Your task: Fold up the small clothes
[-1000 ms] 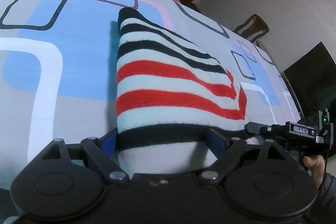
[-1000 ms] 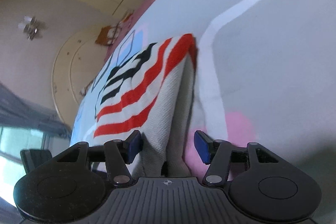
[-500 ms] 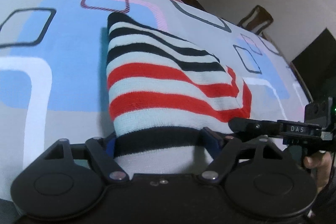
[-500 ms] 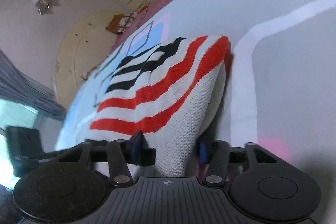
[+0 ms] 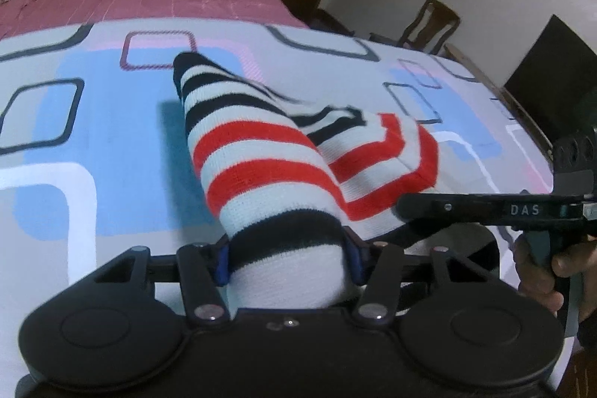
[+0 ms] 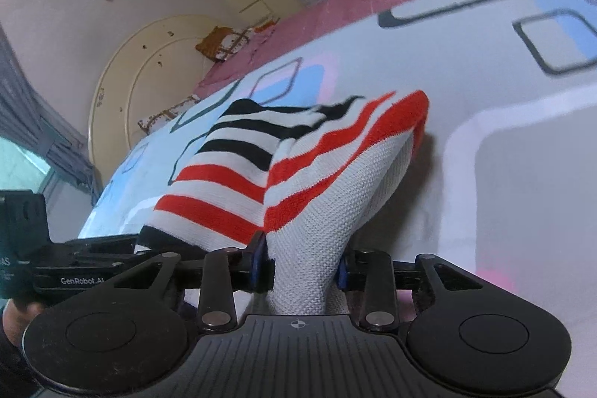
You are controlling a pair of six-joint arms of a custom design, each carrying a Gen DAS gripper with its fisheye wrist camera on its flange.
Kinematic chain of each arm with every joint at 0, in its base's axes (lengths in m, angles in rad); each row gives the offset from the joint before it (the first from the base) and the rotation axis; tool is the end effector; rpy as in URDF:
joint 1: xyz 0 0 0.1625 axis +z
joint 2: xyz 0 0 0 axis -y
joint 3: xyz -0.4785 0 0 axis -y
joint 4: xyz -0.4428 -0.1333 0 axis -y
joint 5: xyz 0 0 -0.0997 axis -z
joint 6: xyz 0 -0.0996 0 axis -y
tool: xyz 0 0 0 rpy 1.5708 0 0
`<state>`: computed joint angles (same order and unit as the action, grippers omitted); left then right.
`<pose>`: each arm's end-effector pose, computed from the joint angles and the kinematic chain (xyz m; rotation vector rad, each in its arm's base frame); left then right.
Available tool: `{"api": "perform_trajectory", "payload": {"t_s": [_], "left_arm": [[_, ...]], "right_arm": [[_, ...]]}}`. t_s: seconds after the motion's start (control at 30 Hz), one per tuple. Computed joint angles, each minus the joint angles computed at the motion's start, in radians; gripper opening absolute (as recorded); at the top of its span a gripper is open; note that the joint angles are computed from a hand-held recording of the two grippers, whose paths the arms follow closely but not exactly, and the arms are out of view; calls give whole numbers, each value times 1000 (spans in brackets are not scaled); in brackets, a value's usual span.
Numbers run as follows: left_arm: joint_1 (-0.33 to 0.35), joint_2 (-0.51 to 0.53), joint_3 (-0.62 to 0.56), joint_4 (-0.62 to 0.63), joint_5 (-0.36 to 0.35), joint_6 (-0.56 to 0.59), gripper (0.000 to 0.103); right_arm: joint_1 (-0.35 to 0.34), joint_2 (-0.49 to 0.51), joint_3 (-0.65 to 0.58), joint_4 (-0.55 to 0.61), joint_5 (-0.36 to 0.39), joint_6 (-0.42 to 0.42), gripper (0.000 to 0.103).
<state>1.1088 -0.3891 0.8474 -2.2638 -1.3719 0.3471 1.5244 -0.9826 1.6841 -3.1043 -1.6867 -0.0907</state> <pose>-0.2907 -0.9271 0.0763 1.1236 2.7120 -0.3623 0.0871 -0.7489 0.2819 -0.0095 -2.7314 1.1926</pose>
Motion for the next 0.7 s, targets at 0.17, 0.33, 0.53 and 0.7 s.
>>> {"api": "perform_trajectory", "payload": {"t_s": [0.17, 0.33, 0.53, 0.7], "left_arm": [[10, -53, 50, -23, -33, 26, 54], [30, -105, 73, -30, -46, 62, 54], [61, -150, 64, -17, -39, 86, 54], [92, -164, 19, 17, -28, 120, 54]], "right_arm": [[50, 15, -4, -24, -58, -11, 35], [113, 66, -45, -38, -112, -26, 35], [170, 167, -148, -24, -134, -20, 35], [213, 273, -268, 11, -147, -21, 35]]}}
